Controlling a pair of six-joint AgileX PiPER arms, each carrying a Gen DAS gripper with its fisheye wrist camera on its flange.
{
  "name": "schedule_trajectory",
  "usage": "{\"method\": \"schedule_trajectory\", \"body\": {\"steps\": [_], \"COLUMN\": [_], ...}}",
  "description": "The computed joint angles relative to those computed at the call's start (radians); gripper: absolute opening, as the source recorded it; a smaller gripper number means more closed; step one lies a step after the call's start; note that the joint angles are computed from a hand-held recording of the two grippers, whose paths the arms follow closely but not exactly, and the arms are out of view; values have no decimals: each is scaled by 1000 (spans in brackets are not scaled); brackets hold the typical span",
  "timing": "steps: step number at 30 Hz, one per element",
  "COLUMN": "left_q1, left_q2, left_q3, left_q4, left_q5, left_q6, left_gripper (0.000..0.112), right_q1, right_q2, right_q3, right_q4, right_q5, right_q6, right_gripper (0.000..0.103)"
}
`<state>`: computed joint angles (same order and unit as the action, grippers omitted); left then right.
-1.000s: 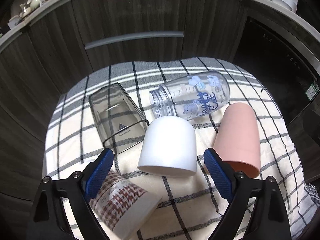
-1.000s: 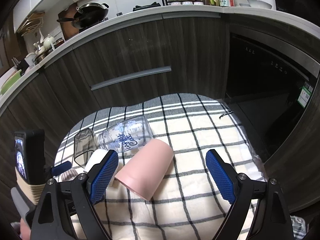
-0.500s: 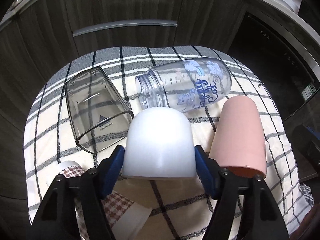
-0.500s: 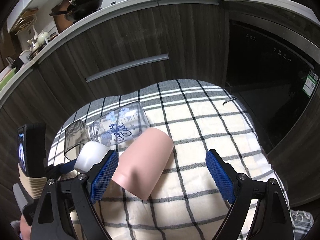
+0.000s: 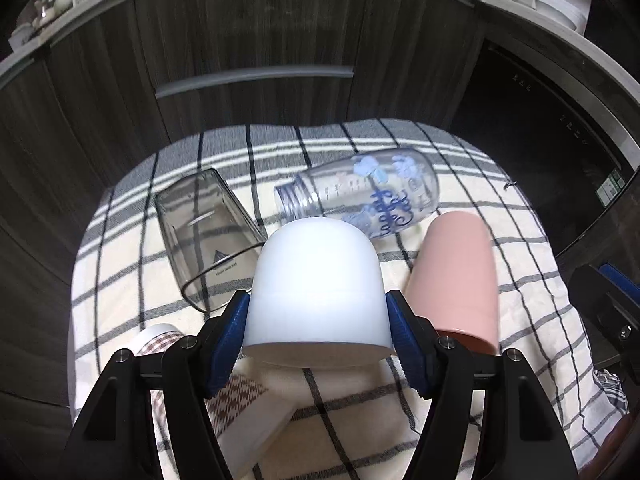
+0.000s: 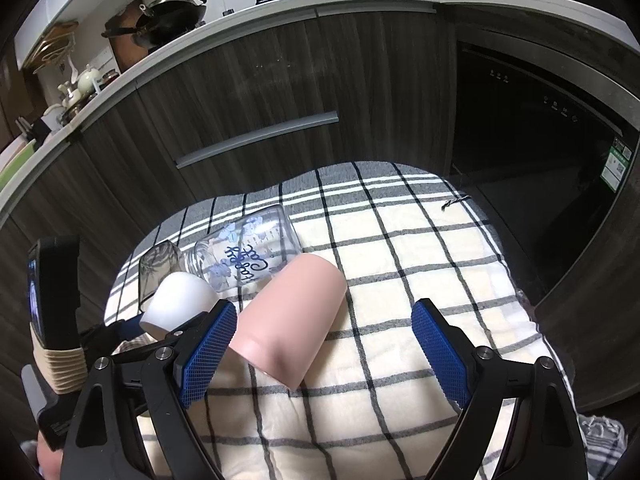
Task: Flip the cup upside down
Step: 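Close the right gripper on the white mug and lift it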
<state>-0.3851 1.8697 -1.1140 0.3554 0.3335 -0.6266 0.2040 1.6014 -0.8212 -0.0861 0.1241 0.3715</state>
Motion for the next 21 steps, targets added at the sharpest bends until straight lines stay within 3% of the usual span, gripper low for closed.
{"method": "schedule_trajectory", "body": {"steps": [9,16,21], "left_q1": [-133,-360,-562], "left_q2": [-225,-386,-400], "left_q3": [150,328,415], "left_q4": [262,468,628], "left_q5": [65,170,255], "left_q6": [-364,-806,-1180], "left_gripper": [67,67,67], "right_q1": [-58,-181,-310], "right_q2": [-210,-430,-576], "right_q3": [96,209,314], "right_q4": [227,415,505], "right_q5": [68,206,319], "right_q6": [-259,-540,-752], "right_gripper": [89,89,89]}}
